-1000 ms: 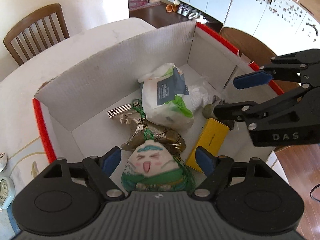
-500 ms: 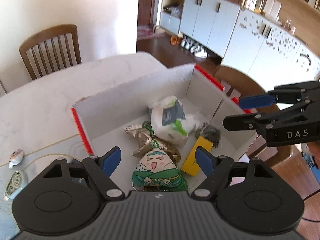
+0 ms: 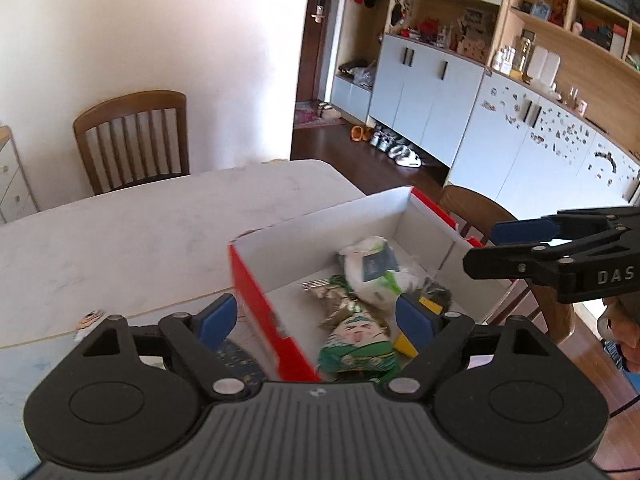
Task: Organize objects
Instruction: 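Withdraw both tools from the box toward the cartoon plush and tape dispenser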
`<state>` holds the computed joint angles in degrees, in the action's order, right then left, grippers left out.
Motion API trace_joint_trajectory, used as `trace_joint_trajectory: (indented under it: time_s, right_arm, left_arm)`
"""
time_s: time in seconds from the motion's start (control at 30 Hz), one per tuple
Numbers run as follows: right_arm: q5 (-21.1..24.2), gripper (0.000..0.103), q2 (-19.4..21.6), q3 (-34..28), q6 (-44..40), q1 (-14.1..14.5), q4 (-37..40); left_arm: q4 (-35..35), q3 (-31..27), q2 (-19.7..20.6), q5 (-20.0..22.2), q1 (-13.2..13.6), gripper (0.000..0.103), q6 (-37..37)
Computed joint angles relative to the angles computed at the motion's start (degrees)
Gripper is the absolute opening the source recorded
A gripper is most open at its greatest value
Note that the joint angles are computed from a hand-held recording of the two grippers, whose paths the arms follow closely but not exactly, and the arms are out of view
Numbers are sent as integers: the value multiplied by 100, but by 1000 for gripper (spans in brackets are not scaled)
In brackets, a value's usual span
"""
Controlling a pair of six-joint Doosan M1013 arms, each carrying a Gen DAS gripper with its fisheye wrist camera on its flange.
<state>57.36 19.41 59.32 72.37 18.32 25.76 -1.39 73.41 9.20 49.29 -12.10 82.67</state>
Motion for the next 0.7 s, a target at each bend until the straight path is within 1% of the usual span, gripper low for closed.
trace_joint_trajectory:
  time_s: [0.1,0.17,0.2,0.27,0.33,0.43,0.53,0.7]
  right_arm:
    - [-115,81,-40,51,147,99,2]
    - [-189,83,-51,62,276,199,-100]
    - [-204,85,-52,62,337,244,-145]
    - [-251,88,-48,55,448,338,-195]
    - [-310,95,-39,53,511,412,-154]
    - [-398,97,-11,18,641,551,-206]
    - [-397,99,61,-70,745,678,-240]
    - [-272,99,266,-350,1011,900,-427]
  left_arm:
    - [-216,106,-101,-22,158,87,133]
    - [-279,165,-156,-24,255,88,210]
    - [-284,196,-186,-35,302,90,234]
    - [-305,271,-257,-85,394,99,270]
    - [-390,342,-310,-143,503,101,344]
    - [-641,399,-340,-89,708,101,628]
    - [-720,491,-382,-107,876,102,742]
    - [-575,664,-446,-254,1071,103,822]
